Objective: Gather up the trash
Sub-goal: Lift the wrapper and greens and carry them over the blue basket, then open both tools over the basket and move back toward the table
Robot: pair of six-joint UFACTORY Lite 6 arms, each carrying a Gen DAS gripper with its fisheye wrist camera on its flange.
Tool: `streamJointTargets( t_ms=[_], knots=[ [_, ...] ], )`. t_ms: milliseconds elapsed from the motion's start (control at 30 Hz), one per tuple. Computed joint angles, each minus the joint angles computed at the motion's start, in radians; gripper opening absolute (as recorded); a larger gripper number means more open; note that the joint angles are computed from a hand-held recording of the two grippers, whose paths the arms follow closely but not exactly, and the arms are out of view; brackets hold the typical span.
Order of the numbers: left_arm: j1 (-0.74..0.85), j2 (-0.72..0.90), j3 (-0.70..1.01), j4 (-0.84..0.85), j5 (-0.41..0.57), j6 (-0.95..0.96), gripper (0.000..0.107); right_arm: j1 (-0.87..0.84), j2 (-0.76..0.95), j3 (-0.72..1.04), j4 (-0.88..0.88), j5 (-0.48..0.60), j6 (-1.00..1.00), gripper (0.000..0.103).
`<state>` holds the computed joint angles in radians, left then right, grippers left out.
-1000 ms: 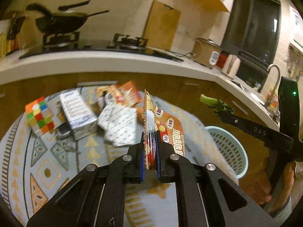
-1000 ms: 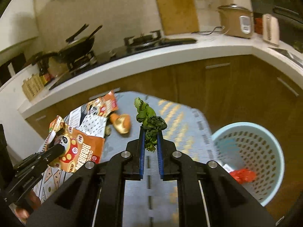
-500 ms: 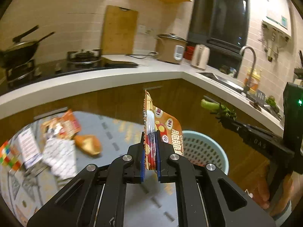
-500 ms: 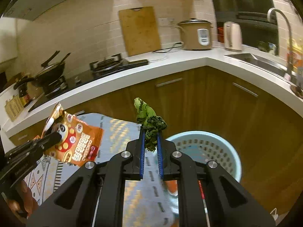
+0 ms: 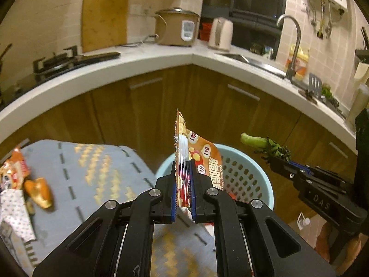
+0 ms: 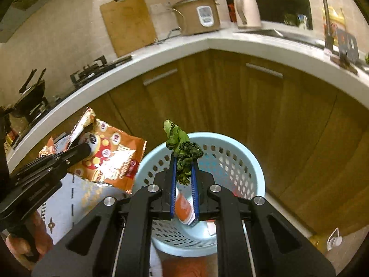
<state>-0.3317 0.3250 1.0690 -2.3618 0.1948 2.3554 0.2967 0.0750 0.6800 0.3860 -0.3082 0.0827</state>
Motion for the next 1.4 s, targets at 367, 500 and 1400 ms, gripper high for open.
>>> streamJointTargets(
  t_ms=[367,500,1400],
  knots=[
    [-0.03,0.123,0.094,0.005,-0.024,-0.03,0.032,-0.128,0.154,0.06,-0.615,0.02,0.575,0.015],
    [-0.014,0.114,0.072,-0.017,-0.019,-0.011,0.038,-0.124,0.177,0.071,-0.669,0.017,0.633,0.017],
    [0.461,-0.304,-0.364,0.327,0.184,-0.317,0.055,0.157,0.124,0.177,-0.388,0.101,0.419,0.05]
  ],
)
